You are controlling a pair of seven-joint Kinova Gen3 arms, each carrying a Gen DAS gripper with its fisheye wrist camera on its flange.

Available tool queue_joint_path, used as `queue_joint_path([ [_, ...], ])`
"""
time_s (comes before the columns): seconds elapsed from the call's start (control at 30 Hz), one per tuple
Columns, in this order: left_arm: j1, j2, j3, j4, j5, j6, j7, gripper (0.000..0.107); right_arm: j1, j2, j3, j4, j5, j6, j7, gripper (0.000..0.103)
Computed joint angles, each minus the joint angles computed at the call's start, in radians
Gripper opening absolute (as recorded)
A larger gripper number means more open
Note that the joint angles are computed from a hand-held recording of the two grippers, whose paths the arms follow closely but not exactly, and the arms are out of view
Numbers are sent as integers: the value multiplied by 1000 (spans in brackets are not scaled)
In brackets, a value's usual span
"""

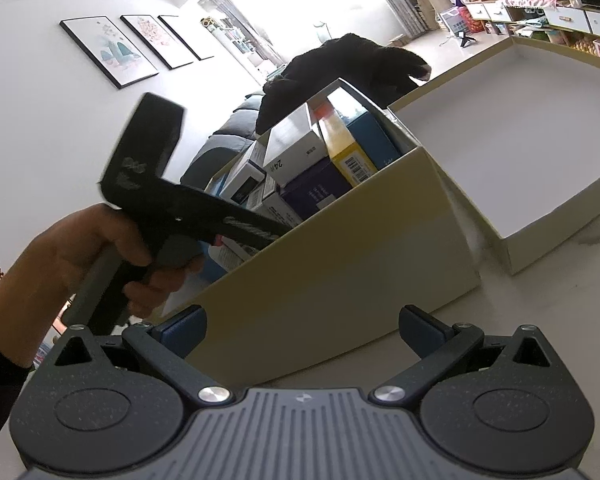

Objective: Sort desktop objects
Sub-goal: 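Withdraw the left gripper up out of the beige box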

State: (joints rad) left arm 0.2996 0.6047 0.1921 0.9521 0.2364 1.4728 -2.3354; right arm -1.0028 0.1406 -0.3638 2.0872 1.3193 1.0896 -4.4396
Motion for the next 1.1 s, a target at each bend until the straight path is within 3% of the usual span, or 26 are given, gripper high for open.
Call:
queue_joint_path([
  [0.2,-35,18,36,-9,68,52,-68,39,4,-1,2,12,-15,0,-32,103],
  [0.33,-26,-5,23,14,65,18,-98,42,13,1,6,15,-4,-24,-37,103],
  [0.47,-32,29,26,-42,78,68,-95,42,9,3,4,18,10,-17,-44,103],
  [0.57,16,84,13,-110,53,82,-64,40,5,4,2,16,11,-10,-47,103],
  [0.63,15,88,23,-105,54,83,-84,32,4,6,2,12,7,-8,-38,103],
  [0.8,34,133,36,-163,79,111,-75,30,7,3,4,4,-6,-16,-4,103],
  [1.0,5,78,28,-89,83,56,-111,38,5,-11,0,1,-40,7,12,103],
  [1.1,46,31,30,4,102,-53,-51,41,-2,-13,-4,2,-34,28,0,103],
])
